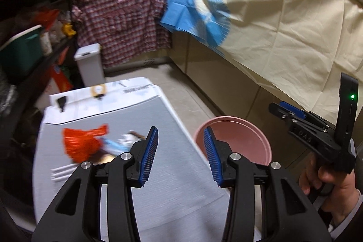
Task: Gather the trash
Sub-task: 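Move both open grippers back over the table toward the red bag, then grasp the red plastic bag with the left gripper while the right grasps white tissue ball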
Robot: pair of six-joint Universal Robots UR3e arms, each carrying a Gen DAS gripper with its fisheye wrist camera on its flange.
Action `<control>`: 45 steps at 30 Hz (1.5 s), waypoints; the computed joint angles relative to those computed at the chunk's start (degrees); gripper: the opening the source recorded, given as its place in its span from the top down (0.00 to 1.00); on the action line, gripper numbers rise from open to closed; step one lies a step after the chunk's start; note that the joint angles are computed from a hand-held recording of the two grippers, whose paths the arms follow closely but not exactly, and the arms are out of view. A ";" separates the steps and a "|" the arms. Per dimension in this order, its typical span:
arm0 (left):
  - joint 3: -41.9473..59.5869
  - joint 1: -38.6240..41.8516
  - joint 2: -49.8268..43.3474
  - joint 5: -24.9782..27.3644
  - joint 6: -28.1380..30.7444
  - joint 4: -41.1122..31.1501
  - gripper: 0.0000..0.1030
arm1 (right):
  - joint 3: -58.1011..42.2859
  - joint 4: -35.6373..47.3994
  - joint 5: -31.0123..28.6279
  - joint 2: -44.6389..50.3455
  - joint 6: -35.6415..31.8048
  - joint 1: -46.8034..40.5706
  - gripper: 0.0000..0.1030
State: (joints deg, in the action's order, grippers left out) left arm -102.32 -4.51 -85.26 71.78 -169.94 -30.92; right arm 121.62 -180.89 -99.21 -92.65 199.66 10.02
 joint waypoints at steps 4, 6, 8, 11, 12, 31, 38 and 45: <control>-2.60 10.04 7.60 -6.13 5.04 -6.19 0.65 | -1.38 -0.48 -1.86 0.63 -0.28 3.89 0.63; -2.71 15.71 10.06 -9.45 7.20 -9.49 0.65 | -2.09 -0.43 -3.05 1.21 -0.86 5.58 0.65; -3.15 20.92 11.71 -11.85 9.24 -11.04 0.68 | -2.27 -0.47 -2.72 1.42 -1.52 6.42 0.66; -3.93 27.20 12.01 -14.63 10.56 -11.09 0.68 | -3.02 -0.59 -2.03 2.16 -1.77 7.50 0.69; -4.38 28.58 11.91 -15.22 10.63 -10.68 0.68 | -3.35 -0.60 -1.79 2.50 -1.86 7.82 0.71; -9.10 34.85 -2.88 -15.64 7.73 1.85 0.78 | -24.01 2.26 8.25 24.40 -2.83 12.32 0.90; -7.94 33.61 -7.91 -14.83 7.03 5.92 0.78 | -34.17 4.43 10.23 33.34 -2.36 12.54 0.90; -6.46 31.16 -12.56 -13.31 6.34 9.33 0.78 | -45.83 8.95 12.09 41.84 -2.50 12.82 0.89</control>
State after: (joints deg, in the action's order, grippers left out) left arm -108.77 26.65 -97.82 58.48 -163.60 -21.59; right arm 75.79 -171.94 -87.12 -50.81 197.16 22.83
